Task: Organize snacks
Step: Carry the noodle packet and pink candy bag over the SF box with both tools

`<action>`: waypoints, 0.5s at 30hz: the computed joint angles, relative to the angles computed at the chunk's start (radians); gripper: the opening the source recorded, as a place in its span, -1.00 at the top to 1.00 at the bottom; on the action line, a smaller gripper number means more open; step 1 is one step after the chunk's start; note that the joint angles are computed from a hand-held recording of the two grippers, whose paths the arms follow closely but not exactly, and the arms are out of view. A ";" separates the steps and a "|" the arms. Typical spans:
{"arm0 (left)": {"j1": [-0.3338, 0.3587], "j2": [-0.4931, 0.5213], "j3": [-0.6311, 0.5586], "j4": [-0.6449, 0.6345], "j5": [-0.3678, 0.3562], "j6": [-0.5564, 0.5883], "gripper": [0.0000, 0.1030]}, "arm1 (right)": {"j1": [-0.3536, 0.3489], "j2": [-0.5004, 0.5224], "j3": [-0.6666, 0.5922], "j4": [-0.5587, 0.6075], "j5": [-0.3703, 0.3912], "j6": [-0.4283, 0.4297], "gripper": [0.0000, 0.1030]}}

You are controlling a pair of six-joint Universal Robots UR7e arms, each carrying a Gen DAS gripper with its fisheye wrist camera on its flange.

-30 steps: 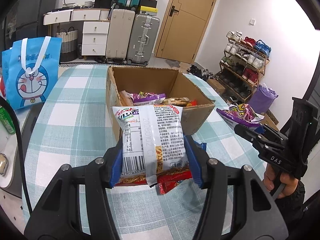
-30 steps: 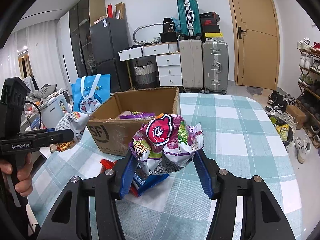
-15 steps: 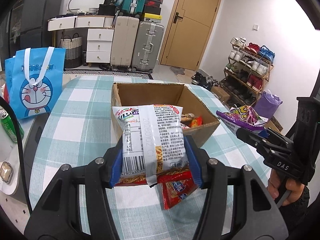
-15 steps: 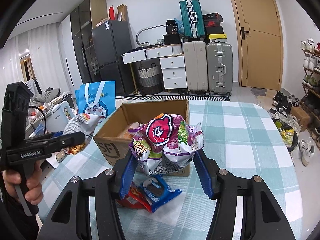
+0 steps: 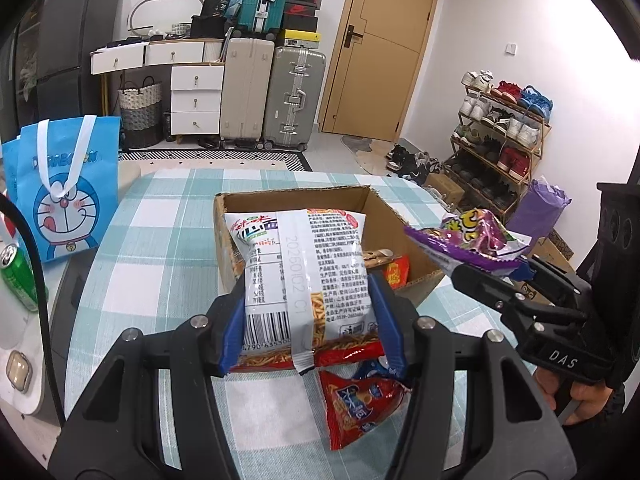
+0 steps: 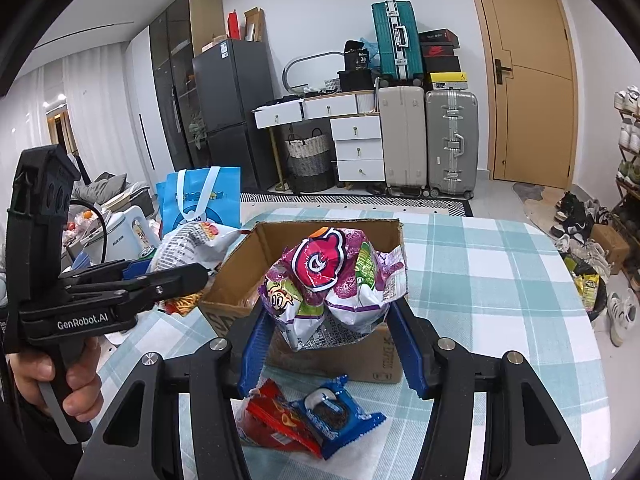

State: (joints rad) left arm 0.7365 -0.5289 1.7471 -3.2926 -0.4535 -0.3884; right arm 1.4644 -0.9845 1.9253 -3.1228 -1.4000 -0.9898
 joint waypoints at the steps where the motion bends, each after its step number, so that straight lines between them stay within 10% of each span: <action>1: 0.003 0.003 -0.008 0.001 0.001 0.006 -0.03 | 0.003 0.004 -0.004 0.002 -0.001 0.003 -0.10; 15: 0.066 0.046 -0.109 0.069 -0.026 0.043 -0.03 | 0.031 0.083 -0.088 0.034 -0.045 0.016 -0.11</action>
State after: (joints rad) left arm 0.8027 -0.4833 1.6381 -3.2240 -0.4794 -0.3451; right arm 1.4958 -0.9013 1.8369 -3.0892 -1.4454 -0.9741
